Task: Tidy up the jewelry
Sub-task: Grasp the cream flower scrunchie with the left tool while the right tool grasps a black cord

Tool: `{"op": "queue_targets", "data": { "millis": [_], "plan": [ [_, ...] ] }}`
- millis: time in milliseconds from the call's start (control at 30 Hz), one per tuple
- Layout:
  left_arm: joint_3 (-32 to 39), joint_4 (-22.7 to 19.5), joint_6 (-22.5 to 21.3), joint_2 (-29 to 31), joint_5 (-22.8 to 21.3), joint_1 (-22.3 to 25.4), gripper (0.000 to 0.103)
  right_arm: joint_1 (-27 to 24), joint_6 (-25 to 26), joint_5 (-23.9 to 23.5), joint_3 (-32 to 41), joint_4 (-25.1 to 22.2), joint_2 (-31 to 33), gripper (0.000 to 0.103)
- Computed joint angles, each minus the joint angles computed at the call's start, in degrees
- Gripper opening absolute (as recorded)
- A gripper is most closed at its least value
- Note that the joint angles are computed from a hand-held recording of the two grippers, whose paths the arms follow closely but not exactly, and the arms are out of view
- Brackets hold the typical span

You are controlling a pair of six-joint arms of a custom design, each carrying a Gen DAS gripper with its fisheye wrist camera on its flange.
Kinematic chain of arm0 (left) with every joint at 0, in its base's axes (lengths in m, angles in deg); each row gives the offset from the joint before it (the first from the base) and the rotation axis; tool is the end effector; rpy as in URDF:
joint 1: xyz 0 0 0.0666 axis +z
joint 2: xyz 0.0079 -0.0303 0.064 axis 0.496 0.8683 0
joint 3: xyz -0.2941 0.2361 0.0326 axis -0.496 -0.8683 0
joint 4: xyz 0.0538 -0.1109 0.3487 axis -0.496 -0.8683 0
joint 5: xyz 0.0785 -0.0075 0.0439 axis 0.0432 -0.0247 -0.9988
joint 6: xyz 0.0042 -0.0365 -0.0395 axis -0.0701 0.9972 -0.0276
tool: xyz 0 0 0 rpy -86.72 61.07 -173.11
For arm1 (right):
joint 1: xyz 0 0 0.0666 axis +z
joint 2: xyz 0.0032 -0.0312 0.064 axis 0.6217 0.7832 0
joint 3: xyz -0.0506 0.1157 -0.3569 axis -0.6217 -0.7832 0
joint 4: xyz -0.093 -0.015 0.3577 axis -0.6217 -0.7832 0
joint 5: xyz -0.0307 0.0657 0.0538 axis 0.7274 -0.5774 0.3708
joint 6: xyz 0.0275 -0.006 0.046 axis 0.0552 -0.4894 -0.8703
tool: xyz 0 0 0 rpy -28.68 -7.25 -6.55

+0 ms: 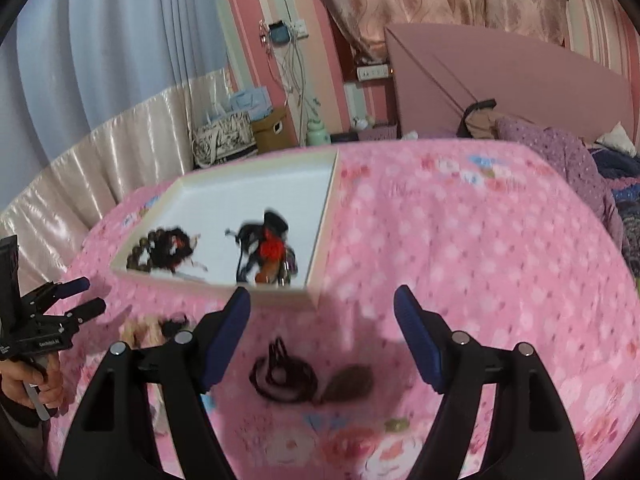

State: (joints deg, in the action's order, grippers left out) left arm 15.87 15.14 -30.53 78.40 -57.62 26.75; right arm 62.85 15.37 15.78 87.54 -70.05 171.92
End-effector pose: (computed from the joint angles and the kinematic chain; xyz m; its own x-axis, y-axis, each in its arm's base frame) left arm 0.4126 -0.0211 0.4956 -0.7008 0.0238 -0.7129 0.0257 0.9996 0.0081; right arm 0.4656 0.2139 0.5235 -0.7337 0.0168 -0.6793 -0.2445 0.9262 0.2870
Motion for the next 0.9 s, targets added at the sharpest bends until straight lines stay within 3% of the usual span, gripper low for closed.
{"op": "queue_targets", "data": {
  "millis": [100,267,333,367,467,533,633,700,733,833,900],
  "plan": [
    [-1.2,-0.9,-0.4,0.8,-0.1,-1.9,0.085,0.4,-0.9,-2.0,-2.1,1.1,-0.4,0.074],
    [-2.7,-0.3,-1.5,1.0,0.0,-3.7,0.084,3.4,3.0,0.8,-1.1,-1.1,1.4,0.074],
    [-2.7,-0.2,-2.2,1.3,0.0,-4.0,0.079,3.9,3.7,1.1,-0.9,-2.1,2.0,0.074],
    [-2.5,-0.2,-2.5,1.6,0.5,-3.8,0.072,4.0,4.0,1.2,-0.9,-2.4,2.2,0.074],
    [-2.5,0.5,-2.6,1.6,2.0,-3.8,0.033,4.5,5.5,1.9,-0.7,-4.5,2.8,0.072],
    [-3.1,1.8,-2.2,0.9,1.3,-3.7,0.017,4.3,6.3,1.0,-1.9,-4.4,2.2,0.063],
    [-3.9,3.2,-1.2,-0.3,4.1,-1.8,0.015,3.6,6.2,-0.5,-3.1,-3.6,1.3,0.059],
    [-4.7,4.6,-0.4,-1.4,6.1,0.2,0.014,3.7,6.6,0.0,-2.7,-4.3,1.9,0.050],
    [-5.0,5.4,0.5,-2.0,7.7,1.6,0.014,4.0,7.0,0.2,-2.3,-5.1,2.4,0.039],
    [-4.6,6.2,2.6,-2.4,12.1,4.6,0.014,4.5,7.4,1.4,-2.1,-4.9,2.4,0.026],
    [-4.5,6.5,4.0,-2.5,15.0,6.2,0.014,3.9,6.0,0.2,-3.0,-3.8,1.8,0.023]
  ]
}}
